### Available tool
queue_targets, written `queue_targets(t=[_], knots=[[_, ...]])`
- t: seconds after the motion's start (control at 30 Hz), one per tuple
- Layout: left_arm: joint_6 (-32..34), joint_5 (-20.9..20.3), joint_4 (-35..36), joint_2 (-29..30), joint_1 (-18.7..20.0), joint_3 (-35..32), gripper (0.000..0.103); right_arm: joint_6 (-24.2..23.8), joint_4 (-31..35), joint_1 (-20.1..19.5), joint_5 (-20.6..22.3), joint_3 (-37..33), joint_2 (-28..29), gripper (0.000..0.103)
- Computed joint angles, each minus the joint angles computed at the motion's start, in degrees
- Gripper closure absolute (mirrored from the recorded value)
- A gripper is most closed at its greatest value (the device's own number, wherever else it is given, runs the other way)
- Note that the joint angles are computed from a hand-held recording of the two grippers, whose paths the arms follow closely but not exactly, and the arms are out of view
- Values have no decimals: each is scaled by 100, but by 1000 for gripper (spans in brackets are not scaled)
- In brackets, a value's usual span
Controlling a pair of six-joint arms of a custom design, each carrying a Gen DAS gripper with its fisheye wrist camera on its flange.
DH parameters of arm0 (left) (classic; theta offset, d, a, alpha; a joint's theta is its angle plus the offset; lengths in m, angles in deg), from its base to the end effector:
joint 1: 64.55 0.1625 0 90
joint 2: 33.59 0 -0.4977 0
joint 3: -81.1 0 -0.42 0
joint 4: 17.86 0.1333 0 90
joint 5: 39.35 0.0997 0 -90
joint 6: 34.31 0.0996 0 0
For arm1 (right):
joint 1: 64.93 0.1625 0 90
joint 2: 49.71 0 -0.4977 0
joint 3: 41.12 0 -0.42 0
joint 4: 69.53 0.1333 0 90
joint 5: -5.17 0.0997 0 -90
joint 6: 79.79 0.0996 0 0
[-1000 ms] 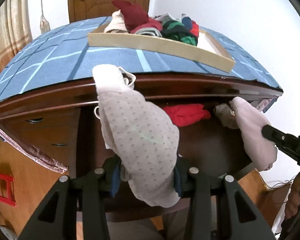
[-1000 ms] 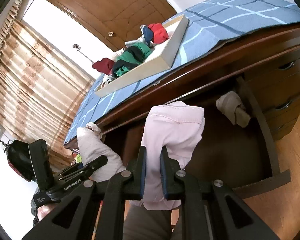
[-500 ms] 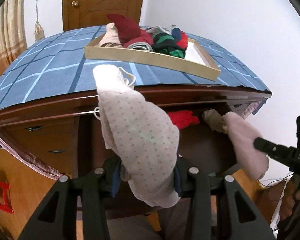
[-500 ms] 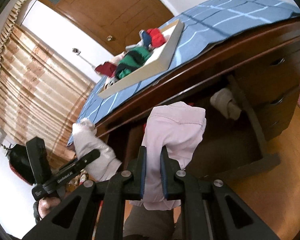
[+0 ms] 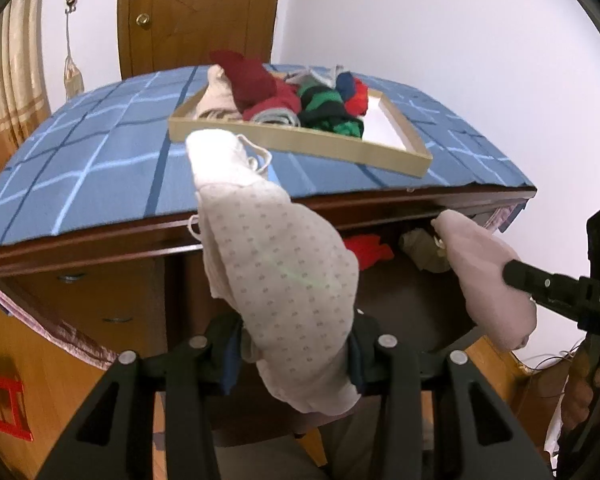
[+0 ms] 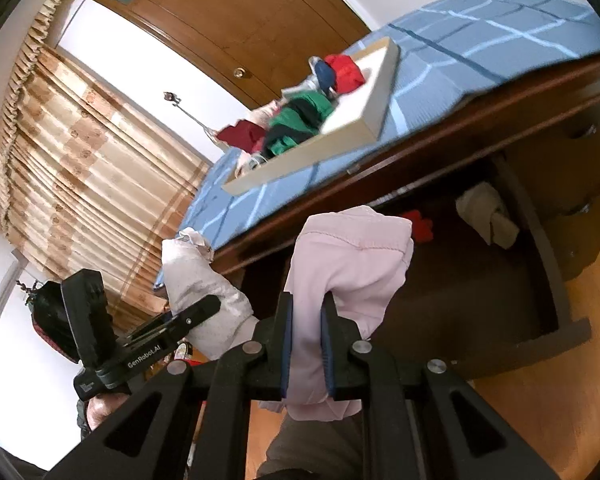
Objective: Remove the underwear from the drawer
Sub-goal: 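Lift both held underwear out of the drawer toward the white tray, then lower both underwear into the white tray and open both tools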
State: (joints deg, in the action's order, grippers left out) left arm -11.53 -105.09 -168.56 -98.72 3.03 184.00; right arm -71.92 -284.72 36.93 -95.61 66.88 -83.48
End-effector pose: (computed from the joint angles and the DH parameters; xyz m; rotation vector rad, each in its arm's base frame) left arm -0.0939 -0.6844 0.3120 0.9183 2.5088 -0.5395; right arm 0.2492 -0.6289 0.0508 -0.0284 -2.8080 1.3625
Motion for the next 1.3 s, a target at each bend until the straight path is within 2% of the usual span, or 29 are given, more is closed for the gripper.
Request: queue_targets(t=[0.77, 1.3], knots=[[552, -3, -240, 163, -311, -241, 62, -426, -119, 253, 49, -305, -192, 88], [1076, -23, -480, 424, -575, -578, 62, -961, -70, 487, -349, -722, -210, 88]])
